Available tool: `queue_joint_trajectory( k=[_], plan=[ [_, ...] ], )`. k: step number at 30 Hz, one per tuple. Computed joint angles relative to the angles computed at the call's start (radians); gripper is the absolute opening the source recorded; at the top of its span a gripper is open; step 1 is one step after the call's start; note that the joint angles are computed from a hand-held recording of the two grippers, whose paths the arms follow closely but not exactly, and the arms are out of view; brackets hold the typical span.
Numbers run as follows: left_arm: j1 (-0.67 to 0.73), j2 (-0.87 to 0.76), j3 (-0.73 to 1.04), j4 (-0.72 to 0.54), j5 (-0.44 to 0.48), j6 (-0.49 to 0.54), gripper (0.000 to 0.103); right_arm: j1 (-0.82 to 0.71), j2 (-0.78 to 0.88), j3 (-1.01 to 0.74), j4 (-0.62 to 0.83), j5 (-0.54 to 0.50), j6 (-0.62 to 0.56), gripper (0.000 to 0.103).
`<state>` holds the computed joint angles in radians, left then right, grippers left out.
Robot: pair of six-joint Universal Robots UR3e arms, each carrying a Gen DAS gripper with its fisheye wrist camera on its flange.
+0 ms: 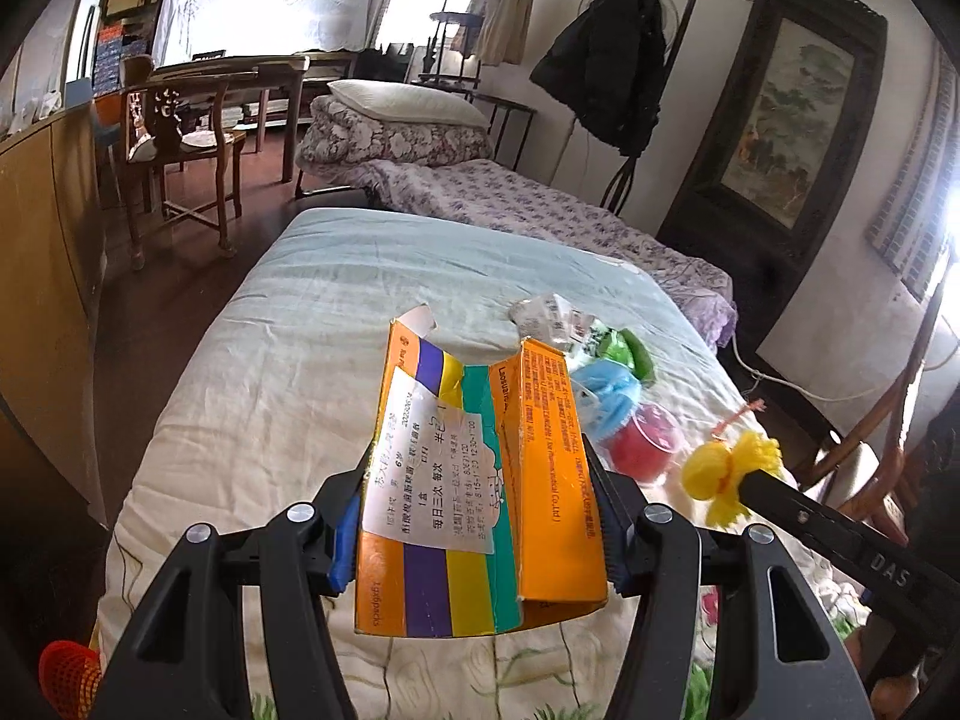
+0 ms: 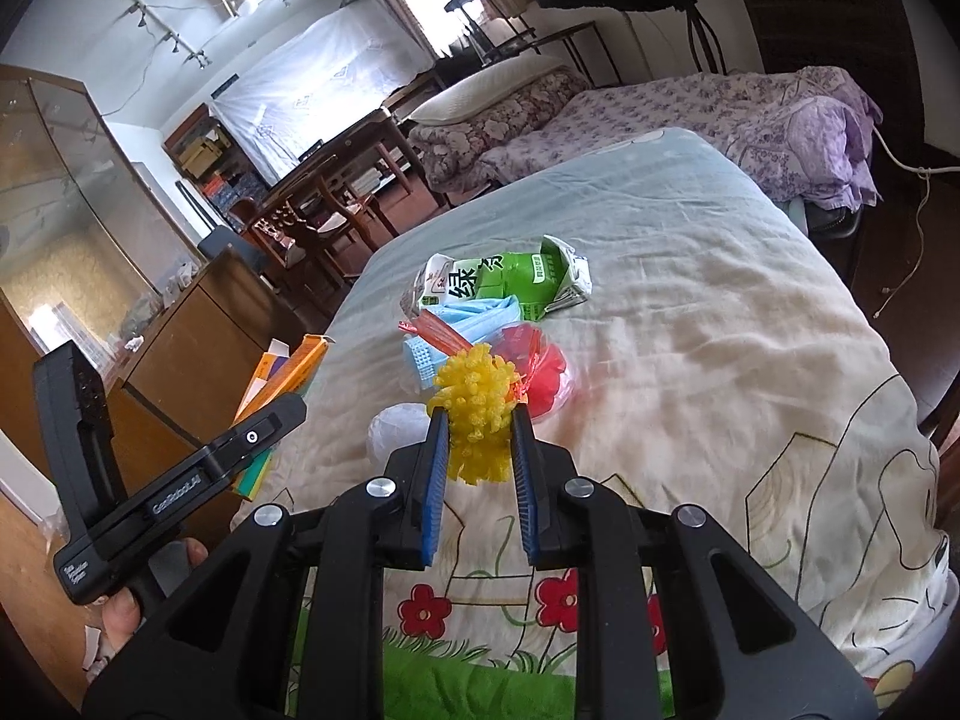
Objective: Collect trash
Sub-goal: 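Carry the striped box and yellow ball to the red wastebasket and release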
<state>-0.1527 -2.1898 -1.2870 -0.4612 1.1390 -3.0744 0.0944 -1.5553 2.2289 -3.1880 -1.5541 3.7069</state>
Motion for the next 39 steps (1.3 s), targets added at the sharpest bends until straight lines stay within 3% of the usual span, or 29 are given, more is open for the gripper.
queue_joint_trajectory(
  k=[8, 13, 21, 26, 33, 36, 39],
  plan=[
    [0.068, 0.188, -0.302, 0.045, -0.163, 0.033, 0.059, 0.089, 0.008, -0.021, 0.006, -0.101, -0.022, 0.023],
    [0.135, 0.376, -0.526, 0.023, -0.216, 0.09, 0.059, 0.121, 0.001, 0.0, 0.002, -0.113, -0.029, 0.023],
    [0.297, 0.668, -0.744, -0.061, -0.253, 0.188, 0.059, 0.224, 0.003, 0.029, -0.035, -0.193, -0.039, 0.023],
    [0.538, 0.941, -0.87, -0.266, -0.337, 0.348, 0.059, 0.277, -0.019, 0.065, -0.056, -0.22, -0.041, 0.023],
    [0.988, 1.269, -0.901, -0.759, -0.422, 0.716, 0.06, 0.33, -0.027, 0.075, -0.065, -0.259, -0.048, 0.023],
    [1.129, 1.283, -0.895, -0.864, -0.428, 0.82, 0.06, 0.344, -0.026, 0.07, -0.061, -0.269, -0.055, 0.023],
    [1.222, 1.207, -0.911, -0.835, -0.4, 0.851, 0.06, 0.36, -0.026, 0.064, -0.054, -0.28, -0.055, 0.023]
  ],
)
